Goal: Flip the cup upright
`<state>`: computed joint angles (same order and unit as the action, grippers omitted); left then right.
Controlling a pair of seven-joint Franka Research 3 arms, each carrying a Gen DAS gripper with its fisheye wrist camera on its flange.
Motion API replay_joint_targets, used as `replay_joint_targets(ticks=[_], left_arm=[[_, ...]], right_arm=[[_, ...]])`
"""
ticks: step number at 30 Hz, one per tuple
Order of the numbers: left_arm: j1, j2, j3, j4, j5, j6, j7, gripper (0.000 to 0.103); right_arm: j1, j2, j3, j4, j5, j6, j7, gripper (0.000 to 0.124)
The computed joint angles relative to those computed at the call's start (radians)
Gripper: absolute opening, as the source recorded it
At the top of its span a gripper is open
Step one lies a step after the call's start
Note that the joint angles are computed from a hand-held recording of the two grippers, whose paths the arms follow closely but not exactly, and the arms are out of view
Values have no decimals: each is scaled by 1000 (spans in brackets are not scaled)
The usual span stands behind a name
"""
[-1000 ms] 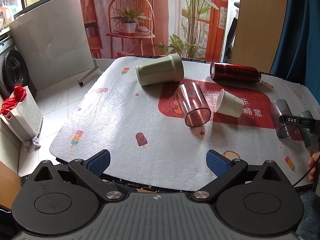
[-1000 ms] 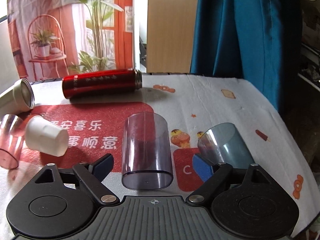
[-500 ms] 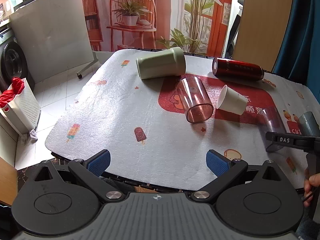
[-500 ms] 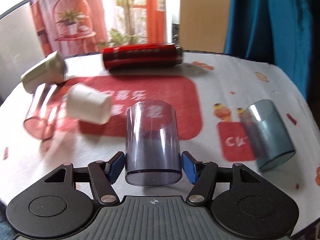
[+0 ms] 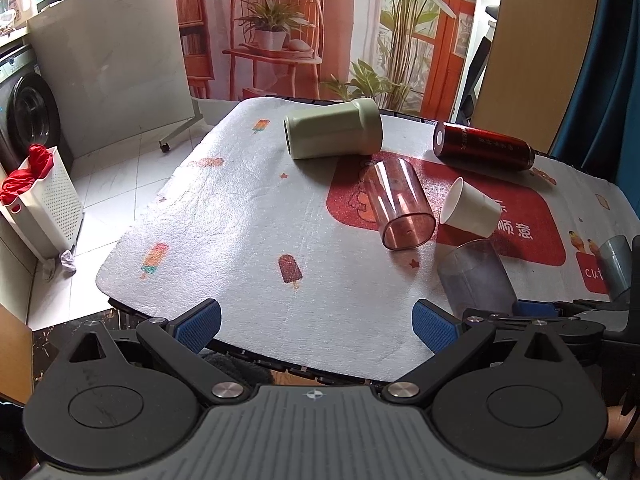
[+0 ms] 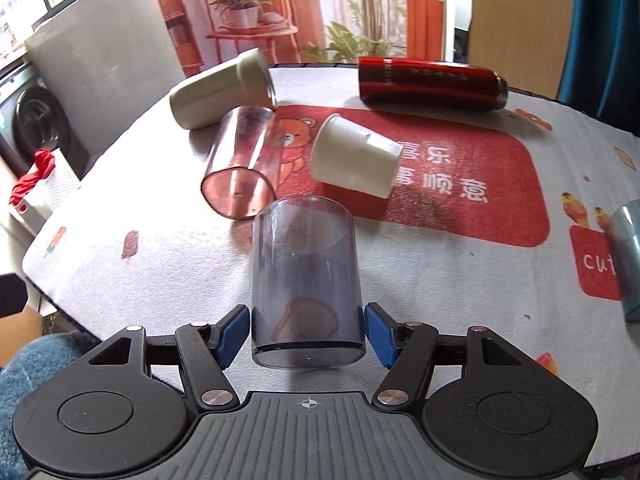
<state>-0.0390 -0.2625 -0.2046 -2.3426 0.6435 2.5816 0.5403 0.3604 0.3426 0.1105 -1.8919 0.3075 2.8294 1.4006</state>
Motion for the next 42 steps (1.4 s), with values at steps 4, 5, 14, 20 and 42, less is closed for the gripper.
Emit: replay_joint_targets(ticks=[4,5,14,20,42], left_arm=[[-3,5,2,6,-9,1,3,102],[-5,9,4,8,-16,3,7,102],[-29,79,20,65,-108,21,81,102],[-54,189,27,158,-184,59,152,102],[-86,555,18,463,-457,35,317,94]], right_arm=[[8,-28,-8,-39,-11,34,-4,80],[13,-38,-16,-52,-24,47,3,81],[127,-139,-210,-193,-359,173,315,102],[140,-181,-301,-247,-583,203,565,103],[-5,-205,-197,-300,-610,231,661,103]])
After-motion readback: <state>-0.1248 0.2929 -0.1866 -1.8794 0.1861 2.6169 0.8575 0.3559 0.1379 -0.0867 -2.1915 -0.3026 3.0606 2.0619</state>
